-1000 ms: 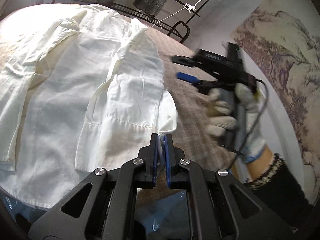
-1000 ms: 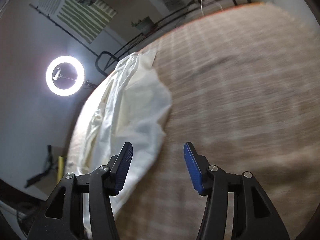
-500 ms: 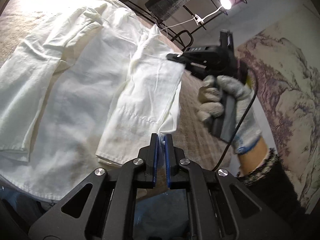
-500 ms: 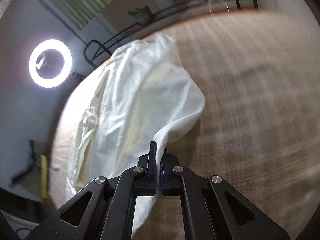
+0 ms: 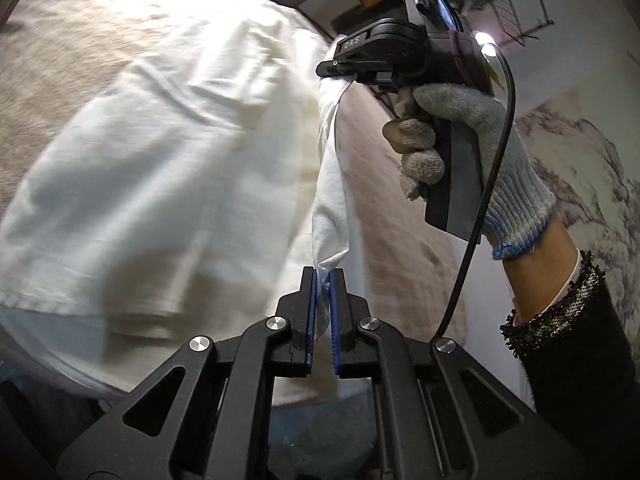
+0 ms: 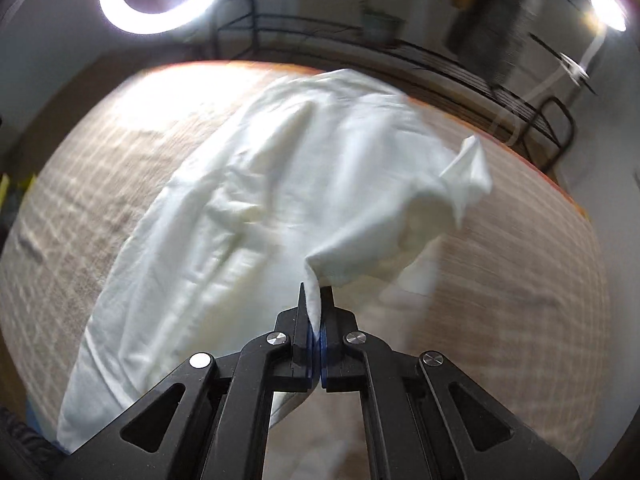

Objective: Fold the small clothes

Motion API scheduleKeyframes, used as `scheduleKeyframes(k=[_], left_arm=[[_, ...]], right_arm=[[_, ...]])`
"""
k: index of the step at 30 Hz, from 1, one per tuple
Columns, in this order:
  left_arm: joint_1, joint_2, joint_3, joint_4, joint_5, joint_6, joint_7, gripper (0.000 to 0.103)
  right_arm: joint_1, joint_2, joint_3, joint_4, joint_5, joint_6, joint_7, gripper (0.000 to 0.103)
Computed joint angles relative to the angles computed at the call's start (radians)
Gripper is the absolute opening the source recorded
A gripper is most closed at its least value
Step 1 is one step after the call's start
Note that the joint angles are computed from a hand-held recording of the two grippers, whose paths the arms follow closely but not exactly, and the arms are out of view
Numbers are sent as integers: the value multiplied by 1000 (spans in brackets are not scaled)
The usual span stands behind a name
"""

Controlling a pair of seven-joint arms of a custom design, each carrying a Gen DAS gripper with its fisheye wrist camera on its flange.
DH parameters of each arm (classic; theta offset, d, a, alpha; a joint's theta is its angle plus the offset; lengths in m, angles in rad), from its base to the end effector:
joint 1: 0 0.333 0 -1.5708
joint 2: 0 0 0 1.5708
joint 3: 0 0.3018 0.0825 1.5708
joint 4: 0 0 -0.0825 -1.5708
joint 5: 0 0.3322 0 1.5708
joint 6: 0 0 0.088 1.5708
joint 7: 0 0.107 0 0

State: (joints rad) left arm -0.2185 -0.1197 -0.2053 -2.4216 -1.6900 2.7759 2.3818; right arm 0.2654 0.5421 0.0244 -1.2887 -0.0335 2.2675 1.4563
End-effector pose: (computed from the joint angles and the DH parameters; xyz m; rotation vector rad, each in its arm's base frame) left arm 0.4211 -0.1430 0.3904 2.1187 -1.5937 1.2898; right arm 0.6662 0.1932 0.4836 -2.3350 1.5248 -0.4176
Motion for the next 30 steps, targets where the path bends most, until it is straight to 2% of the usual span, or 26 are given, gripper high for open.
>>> scheduleKeyframes(k=[3, 6, 10, 13, 16, 18, 20, 21, 22, 23, 24, 25, 26, 30], left_arm=[[13, 11, 11, -14, 16, 6, -15, 4], [21, 23, 13, -17, 30, 16, -19, 4], [18, 15, 8, -35, 44, 28, -15, 4], [21, -3, 12, -51, 100, 24, -22, 4], [16, -29, 16, -68, 142, 32, -37, 4], [14, -50, 21, -83, 183, 22, -60, 4], [12, -80, 30, -103, 240, 10, -87, 4], [11, -87, 35, -106, 262, 10, -98, 4], [11, -103, 41, -117, 280, 10, -105, 5], [11, -116, 47, -124, 301, 13, -114, 7], [10, -114, 54, -120, 314, 19, -117, 14], [10, -122, 56, -122, 337, 29, -131, 25], [9, -130, 58, -126, 357, 44, -143, 29], [1, -92, 77, -98, 384, 71, -184, 31]], right_arm=[[23, 68, 6, 69, -10, -26, -2, 1], [1, 100, 25, 91, 43, -36, -14, 3], [-91, 102, 91, 97, 210, -68, -107, 10], [-196, 41, 145, 30, 415, -63, -204, 12], [-230, -19, 121, -30, 503, -30, -236, 14], [-227, -51, 75, -65, 490, -6, -190, 14], [-242, -102, 56, -136, 492, -15, -183, 15], [-248, -137, 52, -187, 497, -22, -190, 19], [-253, -165, 50, -228, 504, -39, -202, 27], [-263, -208, 52, -291, 527, -63, -227, 30], [-268, -243, 52, -342, 555, -77, -252, 34], [-274, -278, 52, -392, 592, -98, -284, 35], [-277, -317, 49, -446, 626, -136, -313, 35], [-247, -393, 16, -568, 664, -239, -323, 35]])
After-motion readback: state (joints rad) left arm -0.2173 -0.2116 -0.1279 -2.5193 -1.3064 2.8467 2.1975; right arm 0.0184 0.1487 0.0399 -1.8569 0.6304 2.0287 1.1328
